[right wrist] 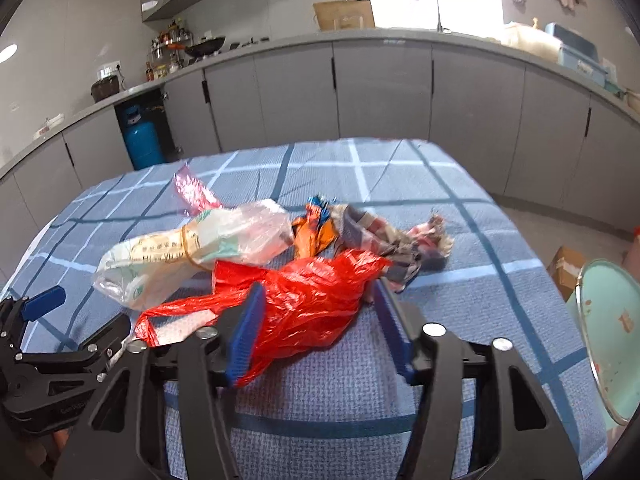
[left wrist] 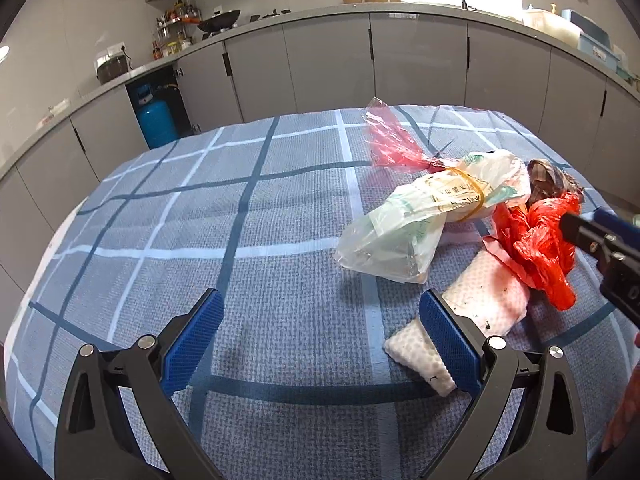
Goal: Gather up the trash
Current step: 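Grasp the red plastic bag with the right tool while the left tool grasps the white mesh cloth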
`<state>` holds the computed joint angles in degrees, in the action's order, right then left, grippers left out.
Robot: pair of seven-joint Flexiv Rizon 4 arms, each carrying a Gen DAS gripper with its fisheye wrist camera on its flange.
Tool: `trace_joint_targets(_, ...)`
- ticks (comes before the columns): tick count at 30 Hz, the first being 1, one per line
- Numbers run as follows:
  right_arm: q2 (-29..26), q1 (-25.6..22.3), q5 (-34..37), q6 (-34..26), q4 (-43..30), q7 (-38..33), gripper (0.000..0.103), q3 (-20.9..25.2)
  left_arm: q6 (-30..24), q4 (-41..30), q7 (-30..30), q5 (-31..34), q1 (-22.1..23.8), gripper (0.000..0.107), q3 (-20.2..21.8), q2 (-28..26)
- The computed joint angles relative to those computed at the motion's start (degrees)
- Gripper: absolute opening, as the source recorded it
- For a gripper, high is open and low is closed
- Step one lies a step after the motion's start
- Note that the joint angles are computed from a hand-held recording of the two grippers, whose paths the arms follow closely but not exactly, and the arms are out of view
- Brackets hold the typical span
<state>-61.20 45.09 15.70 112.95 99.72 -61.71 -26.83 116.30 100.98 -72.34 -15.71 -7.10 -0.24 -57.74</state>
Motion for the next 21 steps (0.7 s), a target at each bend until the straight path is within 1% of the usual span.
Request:
trace_joint_targets(1,0.4,-0.8,-1.0,-0.6,-0.1,-0.3,0.039,1.0,0.0,0.0,0.0,0.2,0.2,0.097,-0.2,0.0)
trace_joint_targets(2,0.6,-1.3,-1.8,-0.8,-0.2,-0.5,0.034,1.6,0.0,0.1,0.0,0.5,0.3,0.097,-0.3,0.0)
trace_joint_targets(4,1.2,-2.6,-3.6,-1.7,-0.4,-1.0,0.017,3.2,0.3,0.2,0.1,0.9,0.4,0.097,-0.4,0.0)
trace_joint_targets(7,1.7,-4.1,-5.0,-1.3,-0.3,-1.1,0.006,5.0,0.4,0.2,0.3,0.9,0.1,0.097,-0.1,0.0)
trace_joint_targets(12,2.7,-4.3,-4.4,1.6,1.5,-2.4,0.004,5.8,1.1,1.0,0.4,1.1,0.0,0.096,-0.1,0.3)
trace_joint_targets(15,3.3,-1.5,-1.1,3.1,3.2,-3.9,0.004,3.3,1.8,1.7,0.4,1.8,0.3,0.096,-0.7,0.7)
trace_joint_targets(17,3.4,1.8,2.2,3.4,4.5,-5.1,0.004,-0.2,1.8,1.9,0.6,2.4,0.6,0.096,-1.1,0.8)
trace_joint_targets(18,3.4,4.0,5.4,2.7,4.9,-7.1,0.004,-2.4,1.7,2.1,0.7,3.1,1.0,0.096,-1.6,1.0)
trace_joint_targets(19,3.6,4.6,4.9,2.8,5.7,-5.9,0.004,-3.5,1.7,2.1,0.9,3.9,1.4,0.096,-2.2,1.1)
trace_joint_targets(21,4.8,4.6,5.4,2.2,6.5,-6.3,0.004,-4.0,1.1,2.1,1.6,5.3,1.6,0.096,-2.8,1.3)
